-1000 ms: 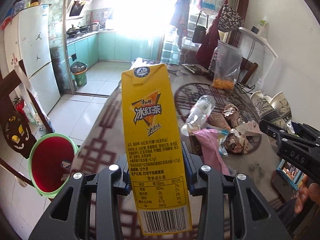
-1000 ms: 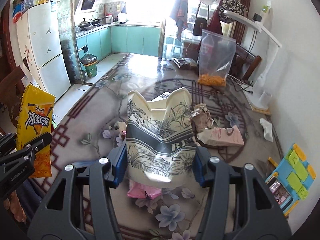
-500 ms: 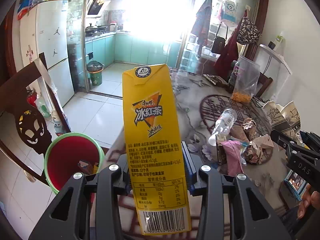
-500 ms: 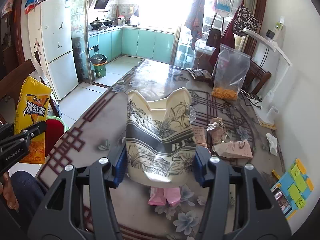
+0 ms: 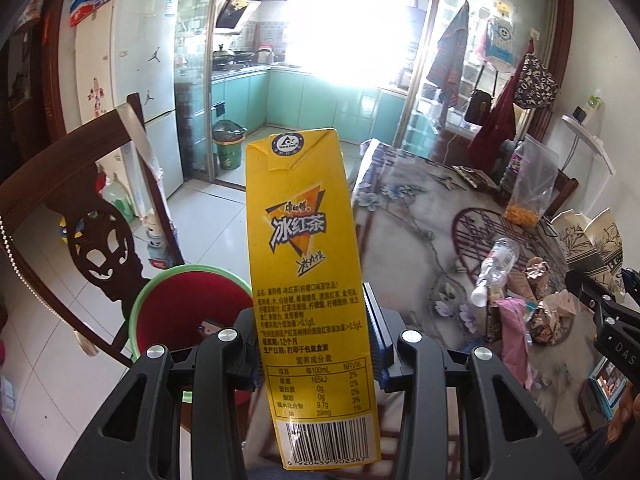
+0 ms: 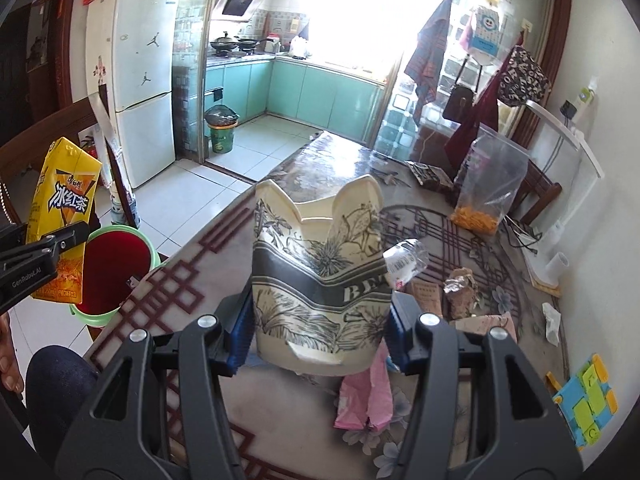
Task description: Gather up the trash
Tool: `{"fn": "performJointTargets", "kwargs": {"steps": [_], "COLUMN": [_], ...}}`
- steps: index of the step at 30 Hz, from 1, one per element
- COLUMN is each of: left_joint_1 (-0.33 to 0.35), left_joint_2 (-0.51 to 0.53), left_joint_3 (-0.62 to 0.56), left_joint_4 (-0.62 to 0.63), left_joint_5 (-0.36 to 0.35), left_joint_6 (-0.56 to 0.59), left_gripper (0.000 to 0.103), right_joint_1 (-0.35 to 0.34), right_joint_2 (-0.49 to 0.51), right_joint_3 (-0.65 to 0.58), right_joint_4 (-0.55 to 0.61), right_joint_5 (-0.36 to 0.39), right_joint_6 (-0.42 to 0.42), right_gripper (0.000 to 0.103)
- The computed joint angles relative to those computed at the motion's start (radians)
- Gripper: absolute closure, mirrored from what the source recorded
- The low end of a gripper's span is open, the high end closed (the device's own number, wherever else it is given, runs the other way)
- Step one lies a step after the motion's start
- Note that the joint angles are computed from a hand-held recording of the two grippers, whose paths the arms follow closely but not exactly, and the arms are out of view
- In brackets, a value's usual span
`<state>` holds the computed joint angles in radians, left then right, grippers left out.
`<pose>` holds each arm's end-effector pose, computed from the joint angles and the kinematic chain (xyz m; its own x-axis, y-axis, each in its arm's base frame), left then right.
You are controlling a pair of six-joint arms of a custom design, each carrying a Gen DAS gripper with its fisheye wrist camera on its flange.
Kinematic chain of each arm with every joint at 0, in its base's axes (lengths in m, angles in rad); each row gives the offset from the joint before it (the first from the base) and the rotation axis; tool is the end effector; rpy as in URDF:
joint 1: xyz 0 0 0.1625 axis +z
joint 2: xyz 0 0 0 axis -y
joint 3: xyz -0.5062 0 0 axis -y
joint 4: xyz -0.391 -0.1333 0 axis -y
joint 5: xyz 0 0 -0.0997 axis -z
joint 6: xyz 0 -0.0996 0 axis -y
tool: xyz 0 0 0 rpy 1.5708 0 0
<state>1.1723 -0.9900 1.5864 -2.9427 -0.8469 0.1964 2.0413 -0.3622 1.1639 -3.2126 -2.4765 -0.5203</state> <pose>-0.0975 -0.7452 0.3826 -0.7996 -0.0056 -0.6005 0.4416 0.6721 -0.5943 0.4377 -0.7395 0.0941 -0.5574 -0.0853 0.8259 -0.6680 0.6367 -0.3851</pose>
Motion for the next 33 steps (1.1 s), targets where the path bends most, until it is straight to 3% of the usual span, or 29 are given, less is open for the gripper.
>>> {"fn": "performJointTargets", "kwargs": {"steps": [4,14,23,33], "left_joint_1": [0.016,0.056,0.091,0.171], "left_joint_2": [-0.005,0.003,0.004,0.041], "left_joint_3": [-0.008,-0.028,-0.051,-0.167], "left_joint_4": [0.006,-0.025,-0.025,0.113], "left_joint_5": [0.015,0.096,0.116,0.103], "left_joint_6": [-0.001,0.033,0.030,-0.067], "left_gripper": [0.067,0.067,0.067,0.067], "right_joint_1": [0.006,-0.008,-0.013,-0.036], "right_joint_2": [0.024,0.077,0.168,0.294], "right_joint_3": [-0.036,-0.128,-0.284,-0.561], "right_joint_4": [0.040,0.292,0.478,0.735], "right_joint_5": [0.023,0.226,0.317,0.496], "right_joint_6": [-0.001,0.128,0.152,0.219], "right_gripper": [0.050,0.050,0.050,0.050]}}
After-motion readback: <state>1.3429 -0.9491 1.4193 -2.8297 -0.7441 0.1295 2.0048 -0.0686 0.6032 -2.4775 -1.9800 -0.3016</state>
